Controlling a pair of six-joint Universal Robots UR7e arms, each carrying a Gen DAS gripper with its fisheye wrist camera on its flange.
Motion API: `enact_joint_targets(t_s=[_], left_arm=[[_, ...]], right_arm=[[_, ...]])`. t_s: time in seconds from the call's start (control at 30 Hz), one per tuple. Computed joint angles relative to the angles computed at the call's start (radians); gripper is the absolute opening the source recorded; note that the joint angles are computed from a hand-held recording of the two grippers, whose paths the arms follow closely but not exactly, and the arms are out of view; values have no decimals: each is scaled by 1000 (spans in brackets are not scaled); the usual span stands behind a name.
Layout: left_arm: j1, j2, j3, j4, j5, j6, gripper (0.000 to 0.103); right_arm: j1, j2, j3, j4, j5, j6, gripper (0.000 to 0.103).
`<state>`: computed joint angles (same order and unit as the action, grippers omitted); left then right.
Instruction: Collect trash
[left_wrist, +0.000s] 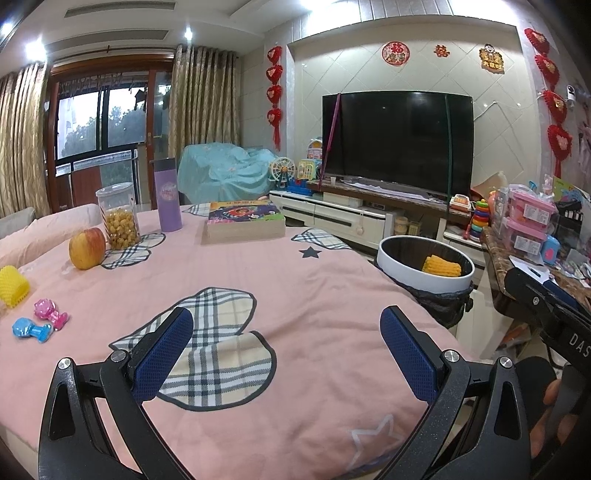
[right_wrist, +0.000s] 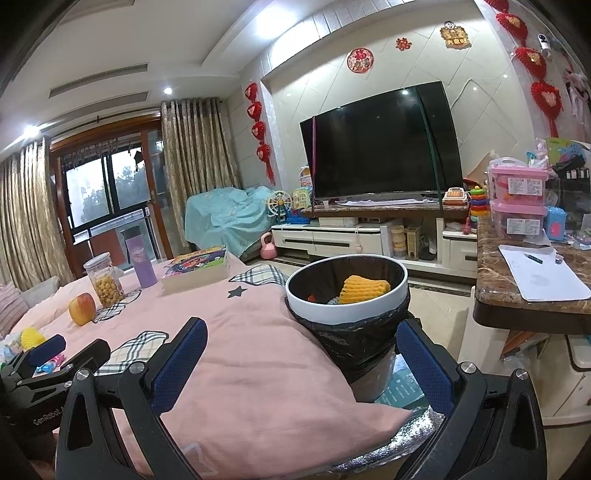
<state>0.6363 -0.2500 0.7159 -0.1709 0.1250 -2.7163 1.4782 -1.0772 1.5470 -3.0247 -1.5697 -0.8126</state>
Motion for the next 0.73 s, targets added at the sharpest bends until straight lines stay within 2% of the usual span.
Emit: enact_joint_targets(t_s=[0.57,0.73], left_arm=[[7,25,-55,96,9,-58,103],[12,42,-93,171,17,-116,103]], right_arm=[[0,13,-15,21,-13,15,103],[3,19,-25,35,-20,19,103]])
